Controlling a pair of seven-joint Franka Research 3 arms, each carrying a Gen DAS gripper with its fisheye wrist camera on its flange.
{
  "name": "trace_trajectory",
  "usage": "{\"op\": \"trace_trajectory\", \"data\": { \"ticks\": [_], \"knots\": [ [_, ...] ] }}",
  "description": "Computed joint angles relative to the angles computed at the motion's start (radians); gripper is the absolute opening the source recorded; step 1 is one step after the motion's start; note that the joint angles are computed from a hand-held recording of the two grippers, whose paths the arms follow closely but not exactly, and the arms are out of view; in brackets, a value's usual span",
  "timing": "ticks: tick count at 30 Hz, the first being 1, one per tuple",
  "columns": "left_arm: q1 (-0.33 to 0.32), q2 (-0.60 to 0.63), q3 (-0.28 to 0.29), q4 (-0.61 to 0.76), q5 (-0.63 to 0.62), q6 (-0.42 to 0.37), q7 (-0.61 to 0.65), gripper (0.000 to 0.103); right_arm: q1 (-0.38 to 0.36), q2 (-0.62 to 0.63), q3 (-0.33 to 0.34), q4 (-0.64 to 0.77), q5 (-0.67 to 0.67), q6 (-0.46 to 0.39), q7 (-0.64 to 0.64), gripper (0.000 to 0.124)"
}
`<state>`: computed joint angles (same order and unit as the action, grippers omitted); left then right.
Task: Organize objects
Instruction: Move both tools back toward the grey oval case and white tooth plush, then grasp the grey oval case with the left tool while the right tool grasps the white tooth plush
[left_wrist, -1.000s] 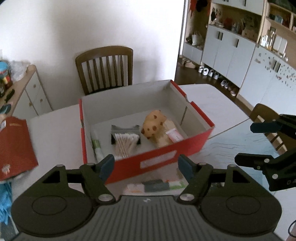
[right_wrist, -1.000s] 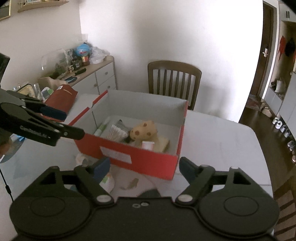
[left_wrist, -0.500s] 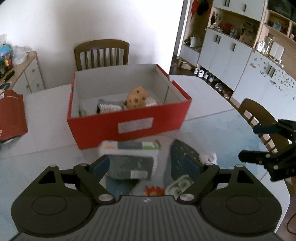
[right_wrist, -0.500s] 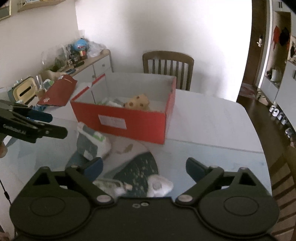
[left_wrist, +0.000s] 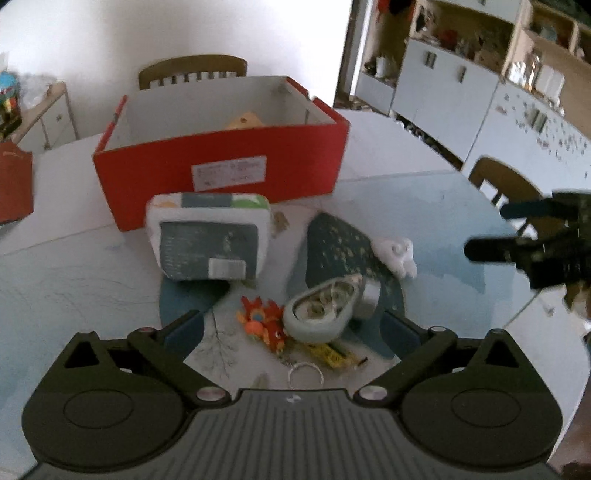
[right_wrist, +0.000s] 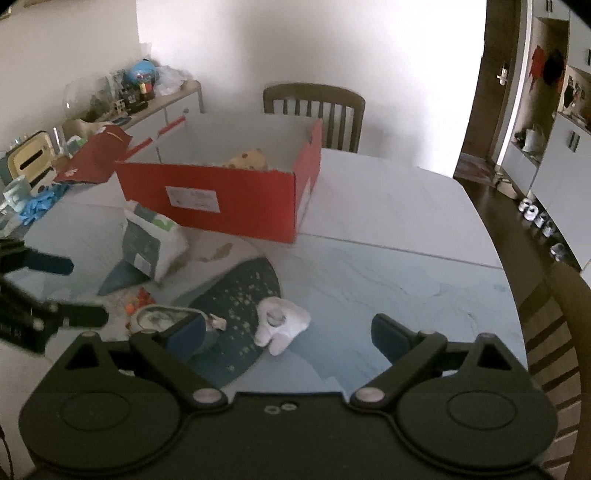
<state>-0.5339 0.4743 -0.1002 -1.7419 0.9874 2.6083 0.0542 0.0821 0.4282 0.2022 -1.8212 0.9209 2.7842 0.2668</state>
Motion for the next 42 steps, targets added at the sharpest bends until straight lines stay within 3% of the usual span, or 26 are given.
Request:
{"op": "trace_trajectory", "data": {
  "ticks": [7, 15, 27, 31, 34, 42],
  "knots": [
    [-0.020, 0.069, -0.002, 0.072, -0.014, -0.066, 0.125, 0.102, 0.007, 0.042, -0.010, 0.022, -0.052, 0.009, 0.025, 0.096],
    [-0.021, 0.107, 0.034, 0.091, 0.023, 0.004, 0.122, 0.102, 0.016, 0.106, -0.012, 0.065, -0.147, 0.029, 0.107, 0.096],
    [0.009, 0.162, 0.057, 0.138, -0.028, 0.110, 0.246, 0.100, 0.058, 0.199, -0.023, 0.154, -0.311, 0.038, 0.303, 0.090],
    [0.020, 0.176, 0.053, 0.146, -0.064, 0.148, 0.325, 0.087, 0.071, 0.225, -0.028, 0.183, -0.359, 0.033, 0.353, 0.087],
    [0.036, 0.188, 0.042, 0.148, -0.114, 0.183, 0.388, 0.065, 0.079, 0.241, -0.030, 0.201, -0.388, 0.031, 0.386, 0.084],
    [0.042, 0.216, 0.041, 0.164, -0.233, 0.216, 0.506, 0.056, 0.095, 0.277, -0.038, 0.245, -0.448, 0.020, 0.457, 0.078]
  ]
}}
